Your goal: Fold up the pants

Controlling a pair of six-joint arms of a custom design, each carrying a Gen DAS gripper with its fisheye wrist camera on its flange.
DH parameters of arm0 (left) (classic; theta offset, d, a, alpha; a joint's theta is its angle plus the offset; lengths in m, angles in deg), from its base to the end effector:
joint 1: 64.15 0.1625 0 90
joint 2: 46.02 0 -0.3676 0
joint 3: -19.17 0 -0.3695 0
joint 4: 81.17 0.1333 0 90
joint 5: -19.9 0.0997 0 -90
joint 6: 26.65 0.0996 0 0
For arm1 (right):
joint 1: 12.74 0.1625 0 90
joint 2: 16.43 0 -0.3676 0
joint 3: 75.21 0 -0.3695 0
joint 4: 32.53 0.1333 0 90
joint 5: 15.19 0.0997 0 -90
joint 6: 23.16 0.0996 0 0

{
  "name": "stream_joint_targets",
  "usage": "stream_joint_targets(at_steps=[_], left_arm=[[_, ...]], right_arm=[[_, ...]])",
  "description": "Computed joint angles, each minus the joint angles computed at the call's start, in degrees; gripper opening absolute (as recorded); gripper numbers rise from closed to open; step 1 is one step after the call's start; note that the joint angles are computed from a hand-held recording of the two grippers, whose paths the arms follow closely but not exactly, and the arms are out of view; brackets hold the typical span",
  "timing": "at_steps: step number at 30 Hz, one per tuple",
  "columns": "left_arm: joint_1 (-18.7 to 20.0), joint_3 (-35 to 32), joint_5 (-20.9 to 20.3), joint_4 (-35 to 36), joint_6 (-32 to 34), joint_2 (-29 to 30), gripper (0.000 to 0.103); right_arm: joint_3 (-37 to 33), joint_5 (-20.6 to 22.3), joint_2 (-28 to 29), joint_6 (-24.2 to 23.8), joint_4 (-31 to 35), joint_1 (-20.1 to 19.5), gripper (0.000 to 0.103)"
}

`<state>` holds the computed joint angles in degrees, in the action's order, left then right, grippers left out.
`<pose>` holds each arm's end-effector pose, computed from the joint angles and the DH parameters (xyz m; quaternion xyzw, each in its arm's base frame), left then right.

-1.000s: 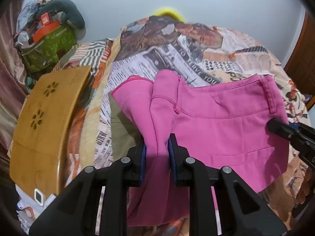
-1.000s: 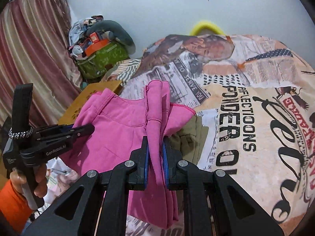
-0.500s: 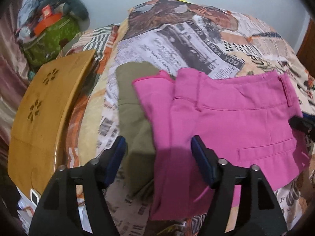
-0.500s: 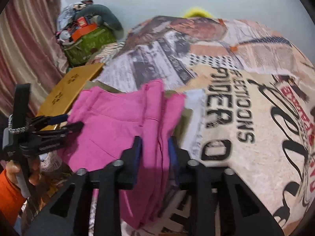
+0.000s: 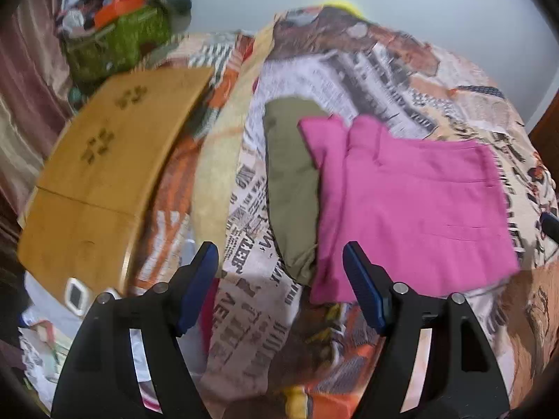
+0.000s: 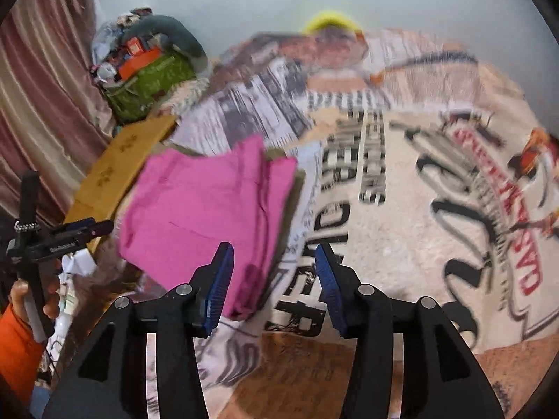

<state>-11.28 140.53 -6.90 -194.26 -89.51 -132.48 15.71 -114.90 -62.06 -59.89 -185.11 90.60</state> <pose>-0.0728 -0.4643 0.2536 -0.1361 0.8379 -0.3429 0.4022 0.2613 -0.5972 0.0986 0.4053 -0.8979 0.1297 0.1123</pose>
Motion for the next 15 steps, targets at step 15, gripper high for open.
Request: stream_joint_targets(at_steps=[15], left_arm=[[-32.08,-12.53,5.96,56.54,-43.48,-1.67,0.074]], right_arm=[[17.26,18.27,-24.12,-3.25,-5.46,6.03,0.045]])
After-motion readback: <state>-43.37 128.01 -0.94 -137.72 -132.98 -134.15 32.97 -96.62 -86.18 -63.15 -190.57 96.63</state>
